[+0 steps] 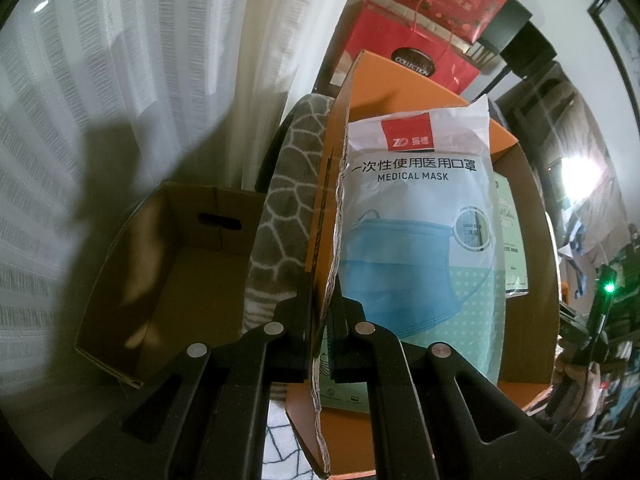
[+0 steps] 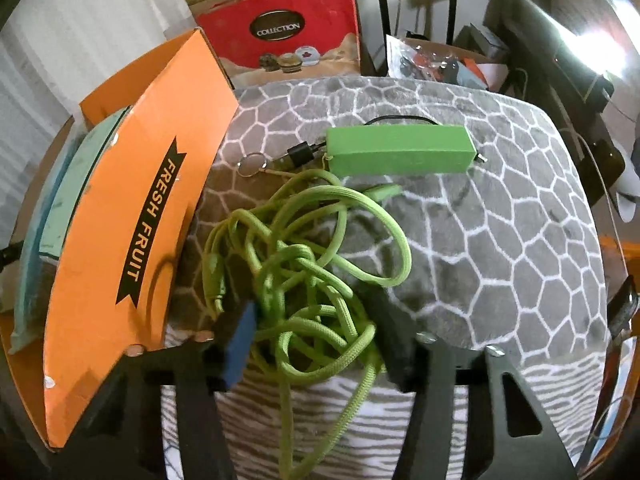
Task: Organize objects
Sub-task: 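Grasp the lime-green cable with the right gripper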
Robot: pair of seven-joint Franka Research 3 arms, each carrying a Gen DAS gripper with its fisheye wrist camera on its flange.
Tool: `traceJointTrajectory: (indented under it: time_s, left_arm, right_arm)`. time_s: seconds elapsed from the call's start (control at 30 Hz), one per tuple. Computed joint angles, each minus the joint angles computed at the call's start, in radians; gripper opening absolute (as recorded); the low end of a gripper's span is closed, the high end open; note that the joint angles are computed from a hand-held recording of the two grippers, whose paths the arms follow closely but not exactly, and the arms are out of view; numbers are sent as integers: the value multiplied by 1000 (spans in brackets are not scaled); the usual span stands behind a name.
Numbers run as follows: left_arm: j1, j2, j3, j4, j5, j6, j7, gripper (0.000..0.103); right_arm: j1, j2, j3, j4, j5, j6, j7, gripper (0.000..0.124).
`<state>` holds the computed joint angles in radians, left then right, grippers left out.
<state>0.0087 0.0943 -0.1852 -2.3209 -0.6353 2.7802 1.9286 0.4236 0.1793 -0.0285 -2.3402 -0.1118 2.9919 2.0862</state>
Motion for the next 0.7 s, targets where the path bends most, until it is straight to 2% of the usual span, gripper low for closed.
traceJointTrajectory:
  time_s: [0.13,0.27,0.4,0.7]
  left_arm:
    - [1,0,0,0,1,-1,1,5]
    - [1,0,-1,0,-2,-1,2,5]
    - [0,1,-1,1,1,0,-1,5]
    - [0,0,-2,1,-2,-1,-1,5]
  right_arm:
    - [-20,-16,29,-12,47,10,-45,36]
    - [-39,-55,59,-38,110,31,-102,29]
    - [-26,-107,42,-59,46,42,-60,22]
    - [-86,-195,97,-79,-74,50,29,15]
